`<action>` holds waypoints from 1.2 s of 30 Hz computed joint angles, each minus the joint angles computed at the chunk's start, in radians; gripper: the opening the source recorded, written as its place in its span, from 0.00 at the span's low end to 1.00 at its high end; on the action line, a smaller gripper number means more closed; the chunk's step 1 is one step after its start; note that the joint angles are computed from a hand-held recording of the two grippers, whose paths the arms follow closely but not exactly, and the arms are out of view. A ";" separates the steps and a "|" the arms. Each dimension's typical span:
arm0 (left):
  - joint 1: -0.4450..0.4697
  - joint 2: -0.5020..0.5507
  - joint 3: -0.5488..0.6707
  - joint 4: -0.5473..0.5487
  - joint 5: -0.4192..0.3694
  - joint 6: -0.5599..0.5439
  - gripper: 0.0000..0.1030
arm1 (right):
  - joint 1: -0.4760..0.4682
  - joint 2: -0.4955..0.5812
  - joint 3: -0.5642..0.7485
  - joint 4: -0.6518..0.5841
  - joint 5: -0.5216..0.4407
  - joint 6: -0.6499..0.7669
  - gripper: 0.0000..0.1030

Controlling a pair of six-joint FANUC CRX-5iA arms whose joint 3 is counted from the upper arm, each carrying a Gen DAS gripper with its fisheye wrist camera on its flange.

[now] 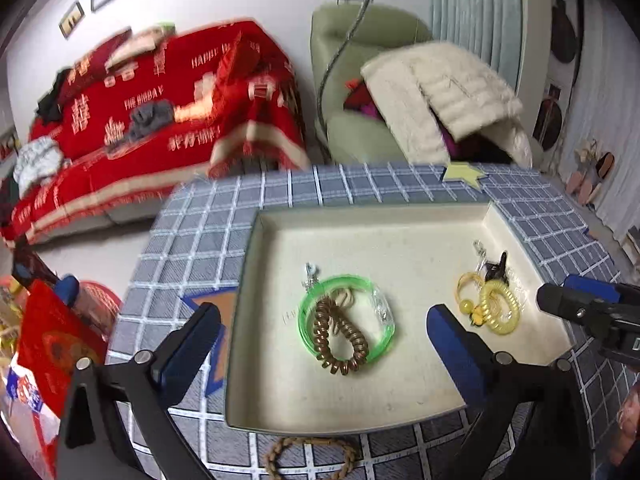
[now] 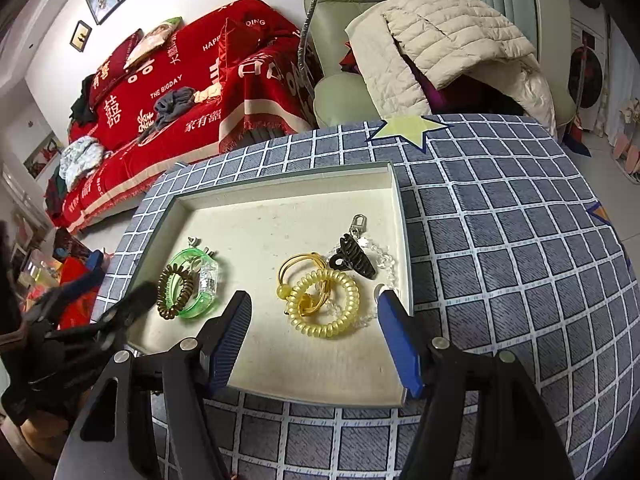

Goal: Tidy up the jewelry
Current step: 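Lift both tools out of the tray toward the orange spiral tie and silver clip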

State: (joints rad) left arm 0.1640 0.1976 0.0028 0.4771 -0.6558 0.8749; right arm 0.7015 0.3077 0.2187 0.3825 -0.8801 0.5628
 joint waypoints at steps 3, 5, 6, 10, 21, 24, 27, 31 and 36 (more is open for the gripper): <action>0.009 -0.021 -0.015 0.014 -0.016 -0.022 1.00 | 0.009 -0.014 -0.014 0.004 0.000 -0.008 0.73; 0.016 -0.039 -0.032 0.024 -0.019 -0.030 1.00 | 0.018 -0.035 -0.043 0.020 0.016 -0.028 0.80; 0.020 -0.045 -0.037 0.027 -0.024 -0.034 1.00 | 0.026 -0.052 -0.070 0.044 0.036 -0.054 0.80; 0.033 -0.080 -0.067 0.021 -0.041 -0.039 1.00 | 0.052 -0.107 -0.154 0.125 0.081 -0.138 0.84; 0.081 -0.178 -0.180 0.054 -0.072 -0.070 1.00 | 0.127 -0.197 -0.286 0.259 0.115 -0.265 0.85; 0.096 -0.202 -0.210 0.066 -0.075 -0.089 1.00 | 0.141 -0.196 -0.261 0.202 0.075 -0.229 0.85; 0.115 -0.232 -0.245 0.068 -0.071 -0.104 1.00 | 0.157 -0.198 -0.251 0.176 0.039 -0.201 0.85; 0.136 -0.265 -0.280 0.022 -0.050 -0.073 1.00 | 0.177 -0.209 -0.259 0.156 0.019 -0.182 0.85; 0.177 -0.281 -0.312 0.018 -0.082 -0.072 1.00 | 0.199 -0.223 -0.276 0.136 0.010 -0.181 0.85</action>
